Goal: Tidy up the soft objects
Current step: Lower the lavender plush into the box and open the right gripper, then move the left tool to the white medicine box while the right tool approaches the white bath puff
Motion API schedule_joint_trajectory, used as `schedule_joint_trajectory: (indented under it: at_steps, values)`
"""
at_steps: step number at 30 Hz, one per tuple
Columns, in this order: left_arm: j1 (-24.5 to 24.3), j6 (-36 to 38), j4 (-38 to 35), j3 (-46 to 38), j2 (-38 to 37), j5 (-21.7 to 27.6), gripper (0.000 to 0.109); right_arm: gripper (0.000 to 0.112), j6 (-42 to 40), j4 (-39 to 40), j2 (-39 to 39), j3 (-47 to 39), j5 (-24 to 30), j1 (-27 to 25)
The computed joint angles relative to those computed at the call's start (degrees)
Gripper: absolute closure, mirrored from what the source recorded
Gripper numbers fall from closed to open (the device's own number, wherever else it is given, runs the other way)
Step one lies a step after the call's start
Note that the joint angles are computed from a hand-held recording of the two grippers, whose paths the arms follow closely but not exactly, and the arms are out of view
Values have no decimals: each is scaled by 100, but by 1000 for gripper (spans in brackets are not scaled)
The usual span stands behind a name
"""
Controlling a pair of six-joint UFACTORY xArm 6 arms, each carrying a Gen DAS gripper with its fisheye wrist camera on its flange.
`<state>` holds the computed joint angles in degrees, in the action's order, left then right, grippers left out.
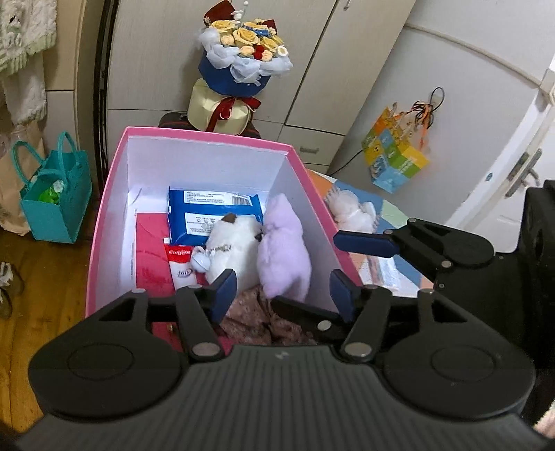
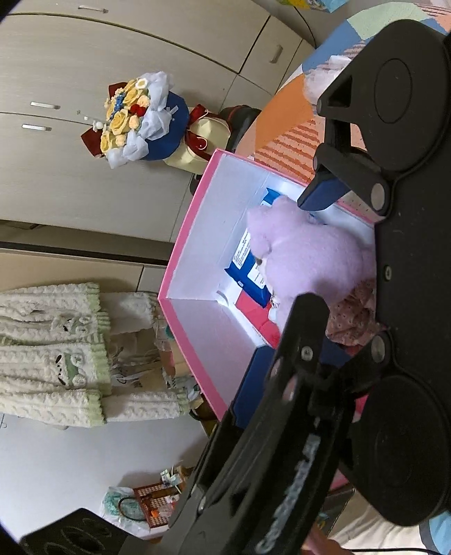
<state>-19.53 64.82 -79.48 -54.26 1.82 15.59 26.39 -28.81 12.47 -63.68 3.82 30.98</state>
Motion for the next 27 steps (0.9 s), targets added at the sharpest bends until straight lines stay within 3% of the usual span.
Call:
schedule_joint_trajectory:
  at_steps: [7, 12, 17, 21, 24, 27]
  values:
    - [-168, 729, -387, 659, -884, -252, 46, 26, 789, -997, -637, 526, -24, -50]
    - [-449, 791, -158, 1138, -1539, -514, 46, 26, 1026, -1322, -1236, 992, 37, -11]
    - [-796, 333, 428, 1638, -2144, -807, 46, 26, 995, -1286, -1841, 1491, 51, -6]
    - [-1006, -76, 854, 1981, -2596, -842, 46, 26, 479, -735, -2392, 1995, 57, -5]
    - [-1194, -457, 1312, 2258, -2948, -864, 46, 26, 759, -1035, -2894, 2450, -99, -144]
    - [-1371, -894, 1835, 2446, -3151, -918, 45, 26, 330, -502, -3409, 2984, -253, -241]
